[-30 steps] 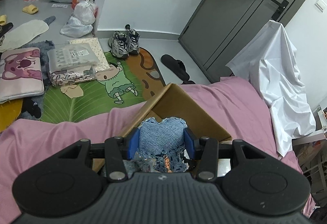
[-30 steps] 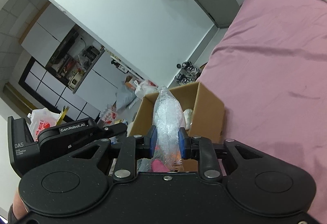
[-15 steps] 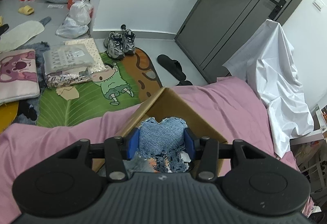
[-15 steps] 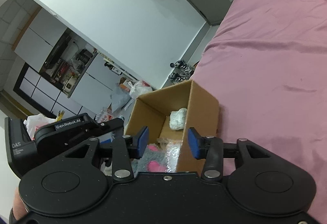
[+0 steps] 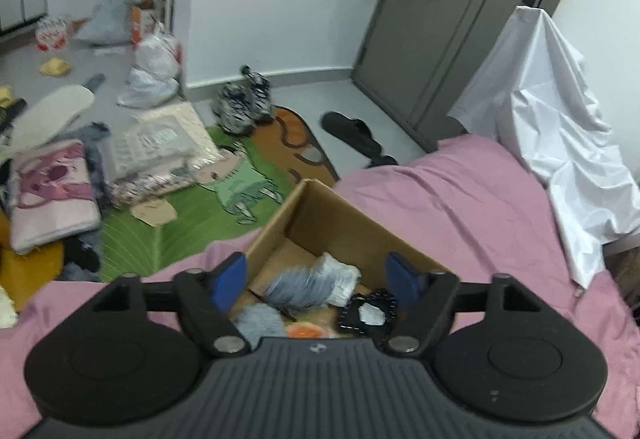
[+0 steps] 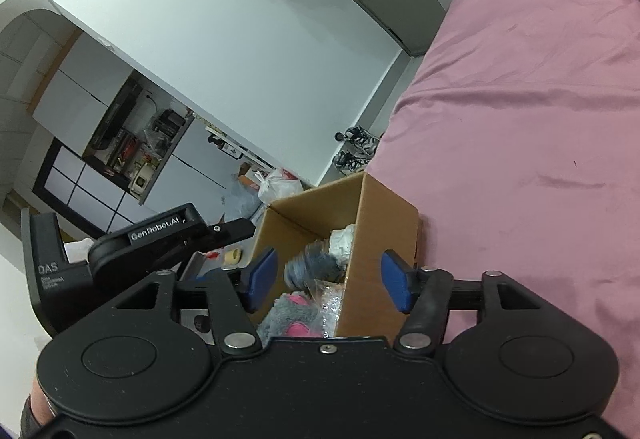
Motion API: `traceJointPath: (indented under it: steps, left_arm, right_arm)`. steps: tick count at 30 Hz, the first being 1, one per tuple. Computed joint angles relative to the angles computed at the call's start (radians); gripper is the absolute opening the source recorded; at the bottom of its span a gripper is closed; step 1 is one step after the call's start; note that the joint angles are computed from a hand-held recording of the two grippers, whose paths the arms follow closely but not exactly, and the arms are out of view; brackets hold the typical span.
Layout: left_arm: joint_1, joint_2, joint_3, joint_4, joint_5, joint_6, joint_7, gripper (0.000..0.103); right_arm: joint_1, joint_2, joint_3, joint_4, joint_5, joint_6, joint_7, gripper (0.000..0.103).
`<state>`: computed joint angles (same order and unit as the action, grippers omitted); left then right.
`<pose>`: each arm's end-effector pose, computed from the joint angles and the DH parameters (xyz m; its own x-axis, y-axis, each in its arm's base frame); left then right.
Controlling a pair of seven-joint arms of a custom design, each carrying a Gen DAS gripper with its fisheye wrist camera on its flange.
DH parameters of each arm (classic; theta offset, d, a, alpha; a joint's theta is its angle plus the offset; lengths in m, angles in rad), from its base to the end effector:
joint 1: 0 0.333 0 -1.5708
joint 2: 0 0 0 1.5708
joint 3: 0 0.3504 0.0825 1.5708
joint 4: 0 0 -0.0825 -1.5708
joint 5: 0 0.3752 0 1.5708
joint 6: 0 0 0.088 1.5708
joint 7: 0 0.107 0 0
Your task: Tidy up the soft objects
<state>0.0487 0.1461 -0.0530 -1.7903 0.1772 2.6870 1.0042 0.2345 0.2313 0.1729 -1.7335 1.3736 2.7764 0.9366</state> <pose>0.6496 -0.0061 0.5920 0.3332 -0.9151 0.2273 -0.6479 -0.3973 -0.6498 0.6298 0.2124 0.5452 0.2047 -0.6432 -0.7378 -0.7522 0.3789 -0.5391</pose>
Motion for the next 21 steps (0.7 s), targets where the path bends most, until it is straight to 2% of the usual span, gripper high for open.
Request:
traceJointPath:
  steps: [4, 6, 8, 11, 16, 21]
  left_arm:
    - [-0.012, -0.016, 0.002, 0.0, 0.044, -0.046, -0.024, 0.082]
    - [-0.015, -0.024, 0.0, 0.005, 0.059, -0.077, -0.03, 0.082]
    - [-0.017, -0.034, -0.003, 0.004, 0.073, -0.09, -0.032, 0.082]
    - [-0.02, -0.055, -0.006, -0.003, 0.095, -0.103, -0.042, 0.088]
    - [-0.022, -0.095, -0.015, -0.019, 0.138, -0.127, -0.064, 0.091]
    - [-0.019, -0.144, -0.027, -0.041, 0.155, -0.141, -0.041, 0.096]
  right_arm:
    - [0.001, -0.01, -0.006, -0.011, -0.023, 0.008, 0.027, 0.073]
    - [0.006, -0.015, -0.019, -0.01, -0.105, -0.004, 0.108, 0.08]
    - [-0.002, -0.021, -0.013, -0.007, -0.108, -0.001, 0.106, 0.084]
    - [-0.001, -0.034, -0.015, -0.01, -0.136, 0.016, 0.112, 0.094]
    - [0.003, -0.056, -0.02, -0.029, -0.198, 0.054, 0.157, 0.098]
    - [0.018, -0.089, -0.022, -0.073, -0.281, 0.149, 0.208, 0.103]
